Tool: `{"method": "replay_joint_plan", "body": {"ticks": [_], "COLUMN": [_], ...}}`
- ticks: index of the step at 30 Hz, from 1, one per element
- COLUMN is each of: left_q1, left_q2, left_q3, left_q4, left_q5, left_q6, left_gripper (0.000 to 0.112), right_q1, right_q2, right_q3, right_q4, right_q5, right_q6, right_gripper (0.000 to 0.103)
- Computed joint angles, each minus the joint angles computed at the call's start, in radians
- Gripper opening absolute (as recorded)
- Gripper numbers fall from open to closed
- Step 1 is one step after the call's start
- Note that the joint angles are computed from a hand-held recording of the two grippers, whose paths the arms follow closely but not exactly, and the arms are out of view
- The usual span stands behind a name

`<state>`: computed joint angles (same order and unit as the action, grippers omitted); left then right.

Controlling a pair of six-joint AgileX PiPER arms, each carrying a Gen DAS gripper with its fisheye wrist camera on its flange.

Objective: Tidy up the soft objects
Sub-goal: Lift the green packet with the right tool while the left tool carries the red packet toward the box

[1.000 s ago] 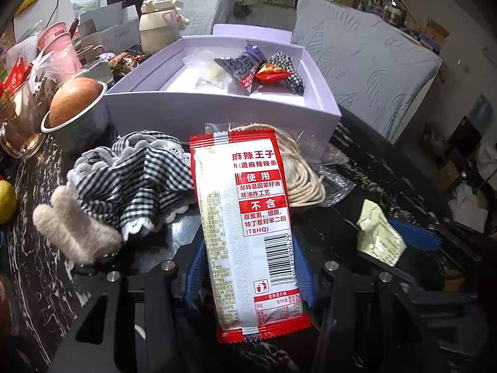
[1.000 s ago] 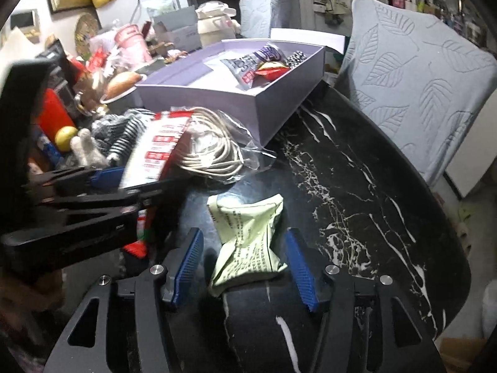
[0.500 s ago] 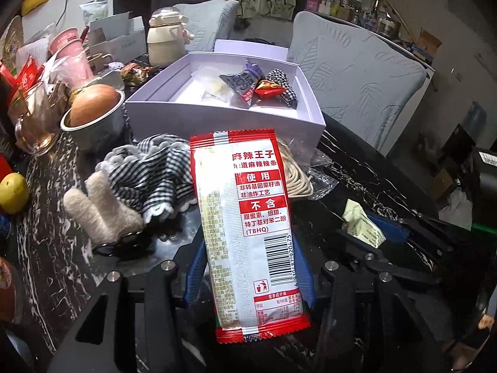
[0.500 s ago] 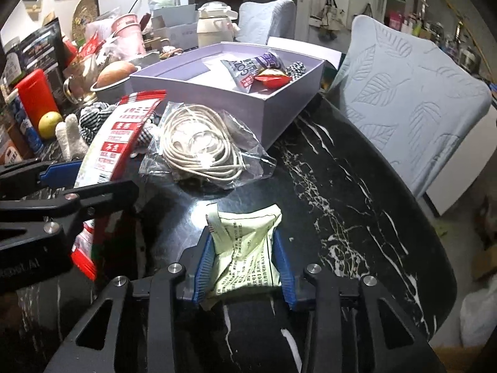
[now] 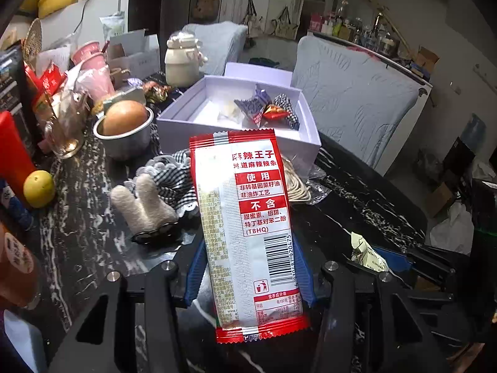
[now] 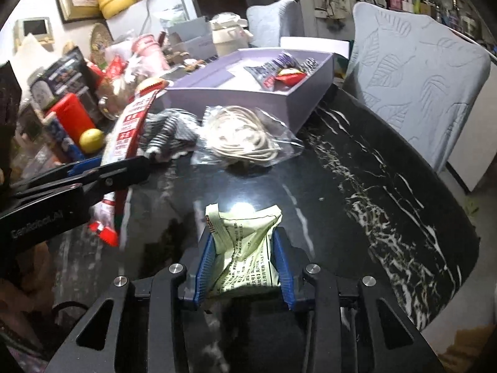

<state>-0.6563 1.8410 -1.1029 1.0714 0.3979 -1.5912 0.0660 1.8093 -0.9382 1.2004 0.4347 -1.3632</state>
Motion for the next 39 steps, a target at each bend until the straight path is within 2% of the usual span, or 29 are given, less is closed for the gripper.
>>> {"method": "replay_joint_plan", "body": {"ticks": [8, 16, 24, 34, 39], "left_q1": [-0.054, -0.09, -0.083, -0.025, 0.005], "left_q2": [-0.106, -0.184, -0.212, -0.184, -0.145], "left_q3": [0.085, 0.123, 0.103, 0.006, -0.072], "left_q4": [0.143, 0.238, 0.286, 0.285, 0.229], "left_q5": [0.051, 0.093, 0.107, 0.057, 0.033], "left_q6": [-0.152, -0.218, -0.219, -0.151, -0.057], "left_gripper": [0.05, 0.05, 0.05, 0.05, 0.05], "right_q1": [-0.007, 0.016, 0.005, -0.024, -0.028], "right_q2": [-0.138, -0.234, -0.273, -0.237, -0.199], "right_q3": [0.099, 0.134, 0.102, -0.039, -0.125], "right_q4": [0.1, 0.156, 0.137, 0.069, 0.04], "right_q5": [0.045, 0.004, 0.014, 0.068, 0.084], "right_q6": [-0.098, -0.144, -0.134, -0.067, -0.028], "right_gripper": [0.037, 0.037, 0.037, 0.037, 0.037]}}
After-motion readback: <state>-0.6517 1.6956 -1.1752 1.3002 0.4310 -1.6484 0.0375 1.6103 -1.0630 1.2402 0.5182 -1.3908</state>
